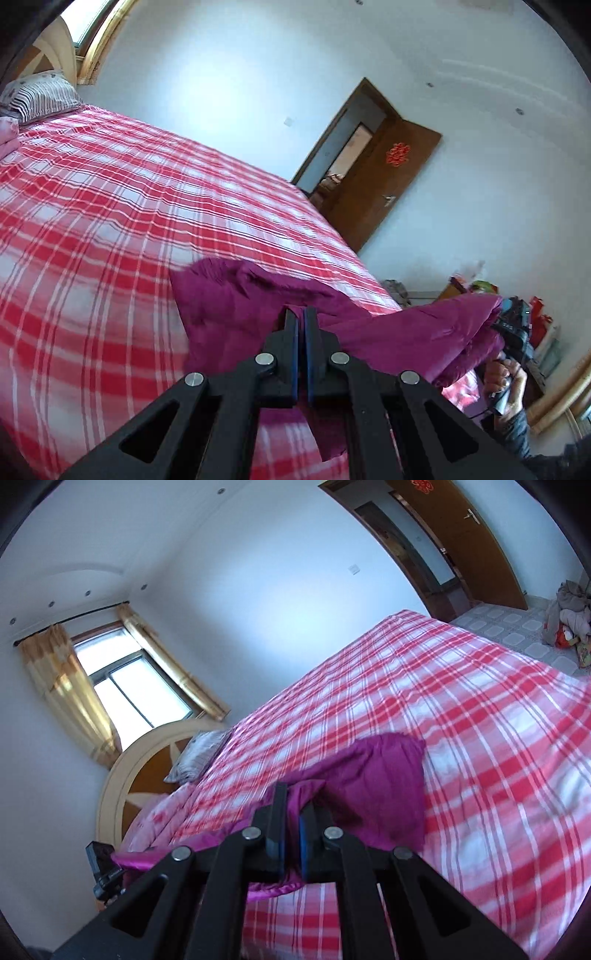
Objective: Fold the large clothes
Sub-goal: 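Lift the hem with both grippers and fold it toward the collar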
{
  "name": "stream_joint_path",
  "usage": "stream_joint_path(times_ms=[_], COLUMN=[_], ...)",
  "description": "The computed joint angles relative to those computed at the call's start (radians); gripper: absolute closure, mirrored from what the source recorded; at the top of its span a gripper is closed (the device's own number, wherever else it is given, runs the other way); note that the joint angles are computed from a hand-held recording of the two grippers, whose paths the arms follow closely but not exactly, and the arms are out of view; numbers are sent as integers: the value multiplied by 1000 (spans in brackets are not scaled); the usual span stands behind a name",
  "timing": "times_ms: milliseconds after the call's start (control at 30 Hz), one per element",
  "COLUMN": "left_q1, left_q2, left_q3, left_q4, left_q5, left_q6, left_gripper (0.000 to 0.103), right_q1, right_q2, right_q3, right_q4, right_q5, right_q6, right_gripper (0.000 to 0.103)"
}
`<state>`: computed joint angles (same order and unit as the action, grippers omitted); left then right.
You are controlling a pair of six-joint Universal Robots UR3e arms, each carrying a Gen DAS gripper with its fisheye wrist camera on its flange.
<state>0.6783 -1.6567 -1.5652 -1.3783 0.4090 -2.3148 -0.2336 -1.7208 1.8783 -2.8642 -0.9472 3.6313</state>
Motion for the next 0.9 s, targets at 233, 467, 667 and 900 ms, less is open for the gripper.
stream_joint_path(times_ms=[233, 467, 667, 900], left_q1=[-213, -342, -333, -398], left_q2=[-414, -675, -609, -508], left_q3=[285, 665, 566, 343], left_q4=[533, 426, 652, 1037], left_q5=[201, 465, 615, 726], left_q6=[-448, -578, -636, -692], left_gripper=[101, 99, 96, 26], right_q1=[53, 89, 101, 121], right_q2=[346, 600, 787, 934], right_q3=[-360, -628, -829, -1019], right_q4=[109, 226, 316, 427], right_q5=[-122, -219, -251, -293], right_q6=[-8, -15, 1, -31], right_gripper=[95, 95, 95, 95])
